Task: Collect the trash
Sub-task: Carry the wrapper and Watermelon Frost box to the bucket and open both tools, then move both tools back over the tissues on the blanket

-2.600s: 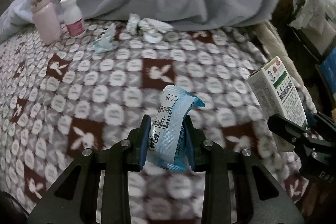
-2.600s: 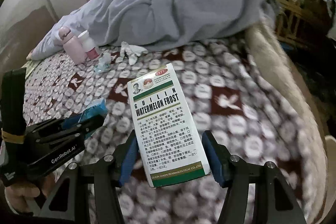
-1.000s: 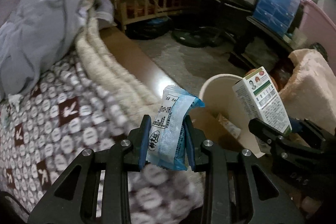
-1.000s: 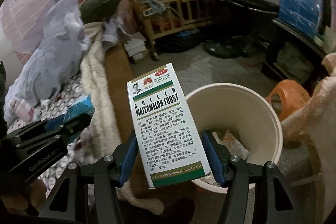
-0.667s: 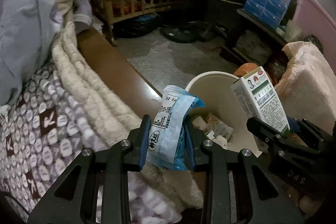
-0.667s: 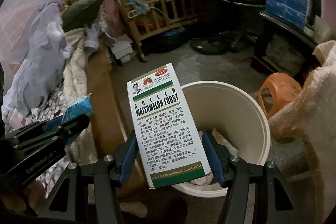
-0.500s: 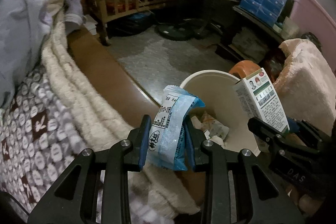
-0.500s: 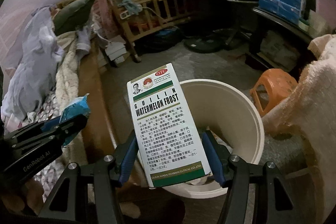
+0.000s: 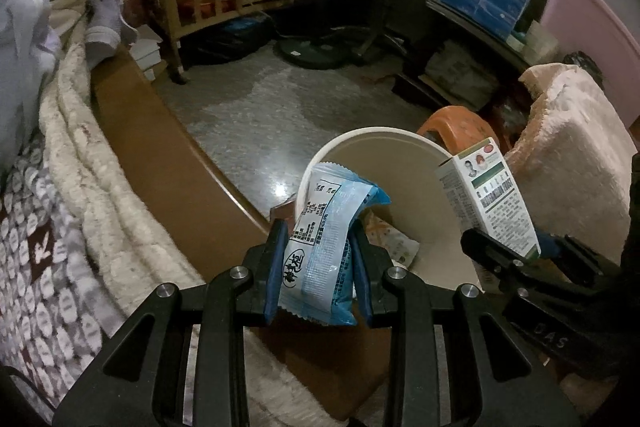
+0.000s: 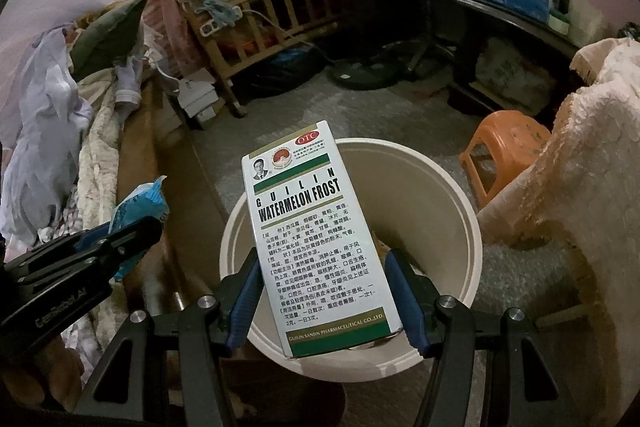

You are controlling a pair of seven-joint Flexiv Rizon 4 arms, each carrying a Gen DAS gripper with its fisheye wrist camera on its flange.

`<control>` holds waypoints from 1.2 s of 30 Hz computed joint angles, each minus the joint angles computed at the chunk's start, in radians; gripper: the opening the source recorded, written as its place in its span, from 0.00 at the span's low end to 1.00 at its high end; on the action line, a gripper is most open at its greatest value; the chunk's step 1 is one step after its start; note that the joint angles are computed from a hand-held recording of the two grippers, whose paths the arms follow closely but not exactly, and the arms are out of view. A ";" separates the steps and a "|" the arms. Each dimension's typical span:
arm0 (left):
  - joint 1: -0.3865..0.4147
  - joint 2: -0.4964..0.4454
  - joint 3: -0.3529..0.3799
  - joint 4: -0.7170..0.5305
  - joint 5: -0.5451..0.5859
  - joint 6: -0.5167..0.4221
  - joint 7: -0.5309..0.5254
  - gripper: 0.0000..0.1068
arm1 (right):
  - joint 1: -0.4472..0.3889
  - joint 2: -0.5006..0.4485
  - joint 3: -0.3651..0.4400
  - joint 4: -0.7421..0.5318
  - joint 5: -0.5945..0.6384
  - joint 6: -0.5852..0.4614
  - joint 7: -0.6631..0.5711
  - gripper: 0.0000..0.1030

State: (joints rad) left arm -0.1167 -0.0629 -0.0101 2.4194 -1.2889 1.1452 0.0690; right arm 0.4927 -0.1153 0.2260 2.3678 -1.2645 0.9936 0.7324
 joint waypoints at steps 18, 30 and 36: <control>0.036 -0.004 0.014 -0.020 0.040 -0.156 -0.028 0.59 | -0.026 -0.004 -0.015 0.022 0.001 0.029 0.080 0.62; 0.099 -0.011 0.051 -0.034 -0.032 -0.057 0.030 0.59 | 0.030 -0.054 -0.008 -0.072 0.053 0.000 -0.027 0.62; 0.165 -0.043 0.072 -0.064 -0.051 -0.036 0.062 0.59 | 0.073 -0.110 -0.021 -0.175 0.029 0.001 -0.086 0.62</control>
State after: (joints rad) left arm 0.0482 -0.1055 0.0623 2.3556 -1.3401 1.1089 0.1315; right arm 0.5653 -0.2256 0.2050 2.1931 -1.2358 0.9947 0.6463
